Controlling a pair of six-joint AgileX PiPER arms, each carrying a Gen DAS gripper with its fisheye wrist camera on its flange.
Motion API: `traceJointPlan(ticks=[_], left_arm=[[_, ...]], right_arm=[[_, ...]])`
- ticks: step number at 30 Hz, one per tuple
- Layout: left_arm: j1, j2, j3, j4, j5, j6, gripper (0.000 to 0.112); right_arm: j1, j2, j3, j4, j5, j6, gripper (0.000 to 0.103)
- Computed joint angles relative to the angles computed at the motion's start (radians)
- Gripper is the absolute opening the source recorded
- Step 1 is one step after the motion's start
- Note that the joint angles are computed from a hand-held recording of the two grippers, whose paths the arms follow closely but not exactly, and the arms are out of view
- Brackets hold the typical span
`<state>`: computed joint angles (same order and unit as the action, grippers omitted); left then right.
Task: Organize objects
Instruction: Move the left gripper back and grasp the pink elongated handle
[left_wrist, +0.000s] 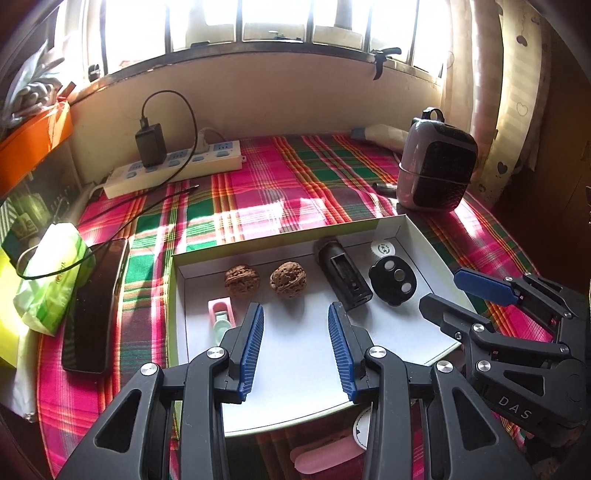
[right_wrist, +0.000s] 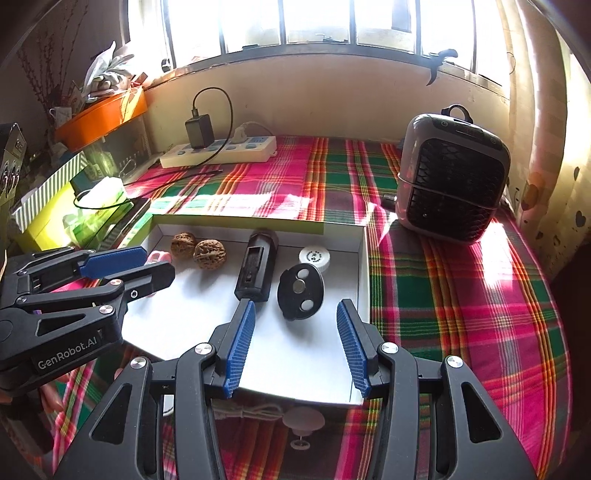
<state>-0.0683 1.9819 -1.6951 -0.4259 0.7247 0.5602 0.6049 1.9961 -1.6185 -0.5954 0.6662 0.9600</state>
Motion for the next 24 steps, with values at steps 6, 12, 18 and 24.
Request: traceJointPlan(ticks=[6,12,18,24], left_arm=[[0.016,-0.079,0.12,-0.035,-0.057,0.047,0.035],[0.034,-0.146,0.227,-0.094,-0.091,0.117,0.035],[0.075,-0.196,0.326,-0.174,-0.104,0.199,0.035],[0.133,-0.221,0.397,-0.296,-0.071,0.341,0.035]], right_arm=[[0.025,-0.052,0.081,-0.049,-0.02,0.08,0.048],[0.05,-0.1,0.16,-0.103,-0.039,0.16,0.048],[0.077,-0.153,0.246,-0.174,-0.044,0.25,0.048],[0.085,-0.188,0.323,-0.212,-0.074,0.317,0.048]])
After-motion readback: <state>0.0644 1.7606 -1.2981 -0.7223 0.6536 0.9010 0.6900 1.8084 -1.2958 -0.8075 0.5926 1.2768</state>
